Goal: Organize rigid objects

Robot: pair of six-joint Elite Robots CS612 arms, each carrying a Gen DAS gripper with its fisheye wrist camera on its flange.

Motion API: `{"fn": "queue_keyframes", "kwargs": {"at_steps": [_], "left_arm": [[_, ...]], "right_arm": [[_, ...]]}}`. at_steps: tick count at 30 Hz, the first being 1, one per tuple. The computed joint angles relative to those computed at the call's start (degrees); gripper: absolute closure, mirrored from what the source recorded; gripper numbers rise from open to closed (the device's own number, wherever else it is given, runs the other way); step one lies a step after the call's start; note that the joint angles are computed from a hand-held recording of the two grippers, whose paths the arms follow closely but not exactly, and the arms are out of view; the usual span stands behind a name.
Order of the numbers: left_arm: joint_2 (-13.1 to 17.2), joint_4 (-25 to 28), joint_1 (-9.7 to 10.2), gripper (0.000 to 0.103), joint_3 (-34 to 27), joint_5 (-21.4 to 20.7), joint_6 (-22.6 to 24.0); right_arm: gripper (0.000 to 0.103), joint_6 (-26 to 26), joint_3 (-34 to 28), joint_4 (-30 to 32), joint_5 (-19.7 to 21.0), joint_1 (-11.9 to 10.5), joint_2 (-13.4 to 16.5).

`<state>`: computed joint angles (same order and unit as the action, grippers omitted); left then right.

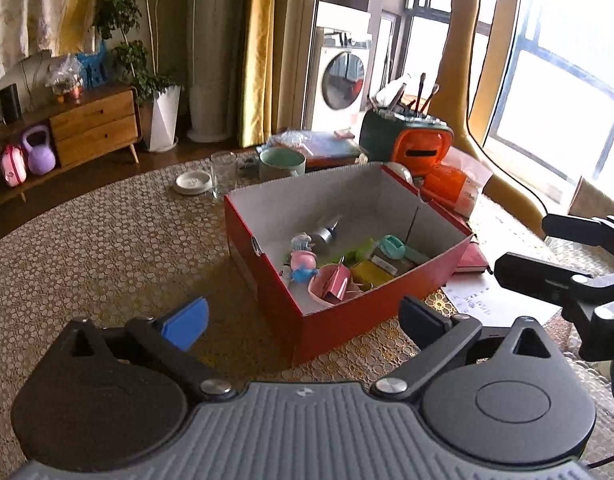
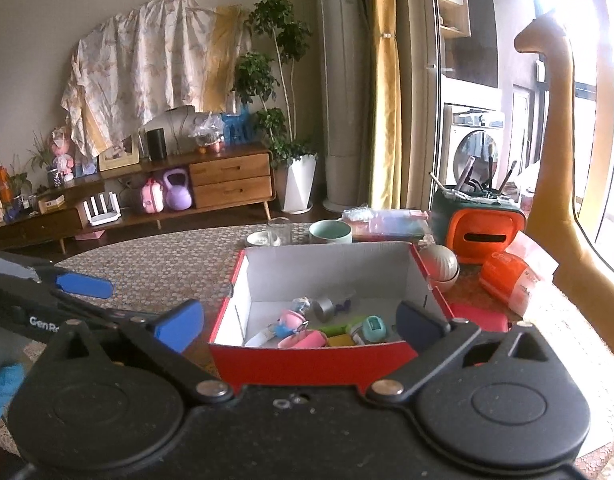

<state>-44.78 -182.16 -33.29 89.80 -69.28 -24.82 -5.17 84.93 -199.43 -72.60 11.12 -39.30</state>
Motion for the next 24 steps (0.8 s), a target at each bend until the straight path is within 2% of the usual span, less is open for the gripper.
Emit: {"fn": "queue_keyframes", "kwargs": {"at_steps": [5, 11, 14, 24], "left_arm": [[-0.4, -2.8, -1.15, 0.001, 1.5, 3.3, 2.0], [-0.7, -2.9, -2.04, 0.001, 2.3, 5.1, 4.1], [-0.8, -3.2, -1.91, 0.001, 2.7, 3.3, 3.7], [-0.3, -5.8, -2.48, 0.001, 3.2, 1.9, 5.2]], "right_arm": [[0.000, 1.4, 1.3, -2.2, -0.5, 0.0, -0.4], [0.000, 2.6, 2.8, -3.4, -0.8, -0.3, -0.9], [0.000, 2.7, 3.4, -3.8, -1.3, -0.3, -1.1], [0.000, 3.0, 4.5, -3.6, -2.6, -0.2, -1.3]]}}
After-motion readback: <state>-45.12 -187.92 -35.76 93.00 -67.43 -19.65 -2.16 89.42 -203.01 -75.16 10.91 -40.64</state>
